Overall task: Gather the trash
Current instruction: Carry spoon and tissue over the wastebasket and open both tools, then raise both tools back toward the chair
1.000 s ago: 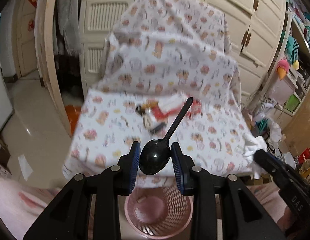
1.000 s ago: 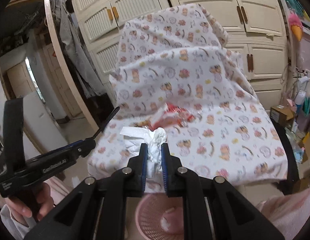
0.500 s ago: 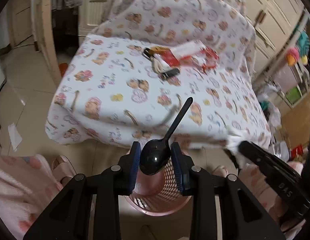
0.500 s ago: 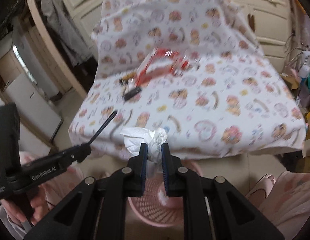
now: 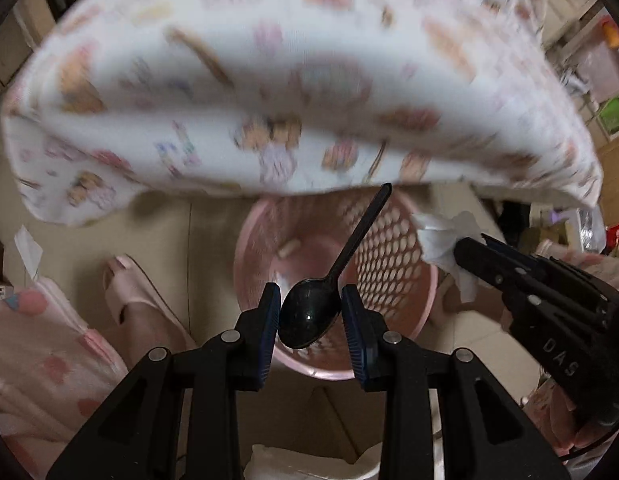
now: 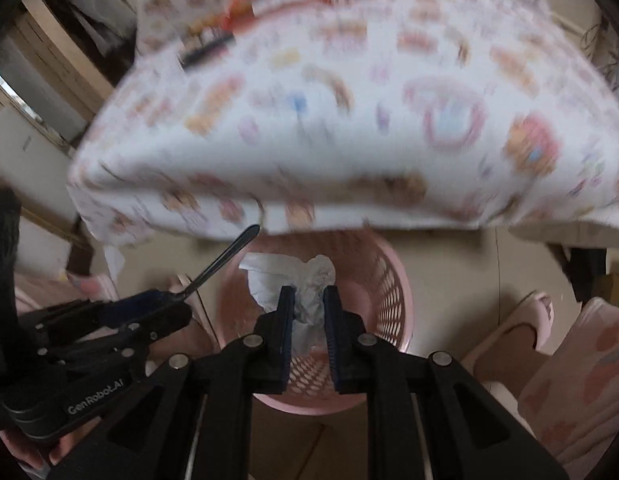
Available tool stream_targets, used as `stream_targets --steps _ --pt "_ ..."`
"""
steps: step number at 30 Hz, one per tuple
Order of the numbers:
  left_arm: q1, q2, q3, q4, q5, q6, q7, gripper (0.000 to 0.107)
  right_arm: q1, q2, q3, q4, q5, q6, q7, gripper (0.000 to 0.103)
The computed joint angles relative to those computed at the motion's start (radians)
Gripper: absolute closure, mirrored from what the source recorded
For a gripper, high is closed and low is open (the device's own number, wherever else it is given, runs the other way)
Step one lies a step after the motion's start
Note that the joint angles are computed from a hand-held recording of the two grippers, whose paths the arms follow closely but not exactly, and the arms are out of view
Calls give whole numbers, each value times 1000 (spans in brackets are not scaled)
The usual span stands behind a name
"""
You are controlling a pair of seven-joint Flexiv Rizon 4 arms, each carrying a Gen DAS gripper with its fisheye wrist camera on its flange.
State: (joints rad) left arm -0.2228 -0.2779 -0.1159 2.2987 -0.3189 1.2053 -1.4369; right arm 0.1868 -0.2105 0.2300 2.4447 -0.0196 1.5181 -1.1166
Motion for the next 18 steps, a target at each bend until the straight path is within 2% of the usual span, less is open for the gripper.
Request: stream_targets --steps 3,5,9,12,13,14,15,16,18 --pt "-35 -47 51 -46 95 -32 -91 77 -37 -59 38 -43 45 -73 -38 88" --pt "-49 -61 72 -65 151 -37 -136 76 -34 -84 29 -50 54 -101 -36 88" --pt "9 -74 5 -61 75 -87 -56 76 -100 -127 90 -94 147 -165 -98 88" --pt "-19 -88 41 -94 131 -148 -92 75 -91 -133 75 -103 170 -190 -108 81" --pt "-31 -87 58 -104 163 -159 -114 68 -78 -129 59 -98 163 -192 -98 75" --pt "-29 -84 60 -102 168 -153 -118 54 -69 -128 50 -96 160 -193 -92 71" --pt "-24 -78 59 -98 166 -144 -119 47 -65 -126 46 -96 161 -193 -88 61" --pt "-22 -71 59 -94 166 -138 -124 40 -64 -121 44 -92 167 -185 -85 56" --pt "-14 -58 58 -83 159 -122 -131 39 -59 -112 40 -85 168 -169 -82 55"
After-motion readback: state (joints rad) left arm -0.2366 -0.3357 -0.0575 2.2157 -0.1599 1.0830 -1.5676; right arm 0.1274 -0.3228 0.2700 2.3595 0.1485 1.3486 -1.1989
